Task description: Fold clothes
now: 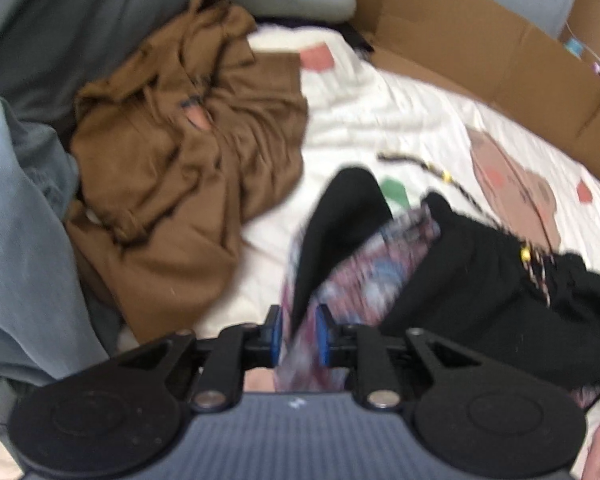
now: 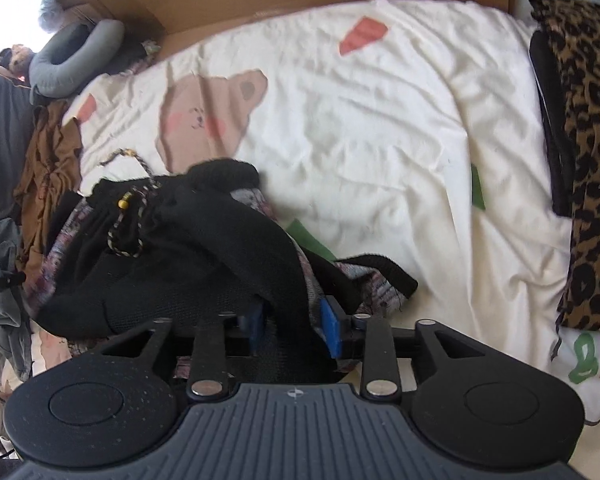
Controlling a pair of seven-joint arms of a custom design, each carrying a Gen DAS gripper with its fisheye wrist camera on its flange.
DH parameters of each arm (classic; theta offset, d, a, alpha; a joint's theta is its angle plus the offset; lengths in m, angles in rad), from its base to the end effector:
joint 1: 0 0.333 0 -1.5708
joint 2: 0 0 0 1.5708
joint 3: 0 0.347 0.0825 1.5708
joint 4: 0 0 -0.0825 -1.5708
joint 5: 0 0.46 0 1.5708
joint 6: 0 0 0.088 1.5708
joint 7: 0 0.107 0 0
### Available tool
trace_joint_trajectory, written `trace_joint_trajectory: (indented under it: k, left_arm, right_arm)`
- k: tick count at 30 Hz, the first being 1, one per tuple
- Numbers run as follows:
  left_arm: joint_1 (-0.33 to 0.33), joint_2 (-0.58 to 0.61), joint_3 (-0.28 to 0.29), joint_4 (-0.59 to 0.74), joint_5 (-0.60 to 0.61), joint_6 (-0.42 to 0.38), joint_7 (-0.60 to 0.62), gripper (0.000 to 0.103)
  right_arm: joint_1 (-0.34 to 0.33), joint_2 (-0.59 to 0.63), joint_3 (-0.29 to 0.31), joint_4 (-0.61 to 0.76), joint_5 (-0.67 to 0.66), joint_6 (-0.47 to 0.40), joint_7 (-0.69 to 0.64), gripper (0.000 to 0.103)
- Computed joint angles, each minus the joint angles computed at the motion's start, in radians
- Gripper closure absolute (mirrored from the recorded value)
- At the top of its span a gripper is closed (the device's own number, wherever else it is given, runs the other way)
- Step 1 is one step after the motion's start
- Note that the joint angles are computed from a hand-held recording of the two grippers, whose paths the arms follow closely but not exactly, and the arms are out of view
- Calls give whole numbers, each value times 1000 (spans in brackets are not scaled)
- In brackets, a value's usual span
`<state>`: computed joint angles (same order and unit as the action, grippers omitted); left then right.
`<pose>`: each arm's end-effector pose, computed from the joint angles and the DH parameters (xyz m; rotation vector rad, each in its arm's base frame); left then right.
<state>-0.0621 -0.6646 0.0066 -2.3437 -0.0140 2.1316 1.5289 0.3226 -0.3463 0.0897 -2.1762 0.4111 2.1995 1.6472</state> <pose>0.4424 -0.0246 0.6316 -1.9768 1.9953 -0.4958 0.4942 0.2364 0.5829 -2.0119 1.7223 0.1415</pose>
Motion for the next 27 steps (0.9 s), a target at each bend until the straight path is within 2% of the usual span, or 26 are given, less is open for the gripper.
trace_joint_trajectory:
  k: [4, 11, 13, 14, 18, 27]
  left_arm:
    - [-11, 35, -1, 27, -27, 42, -13, 83]
    - [-77, 75, -9, 24, -107, 120, 21, 81]
    - [-99, 91, -10, 26, -136, 145, 35, 74]
    - [-107, 104, -14, 31, -147, 152, 35, 73]
    - [-133, 156, -33, 61, -187, 171, 24, 74]
    - [-195, 213, -63, 82, -250, 181, 94, 71]
  right_arm:
    - [3, -3, -3, 0, 18, 34, -10, 64]
    - [1, 16, -2, 13, 23, 92, -4, 64]
    - [1, 21, -2, 15, 25, 102, 5, 64]
    - [2, 24, -1, 15, 28, 107, 10, 64]
    - [8, 38, 1, 19, 48, 136, 38, 64]
    - [26, 65, 5, 31, 62, 196, 29, 64]
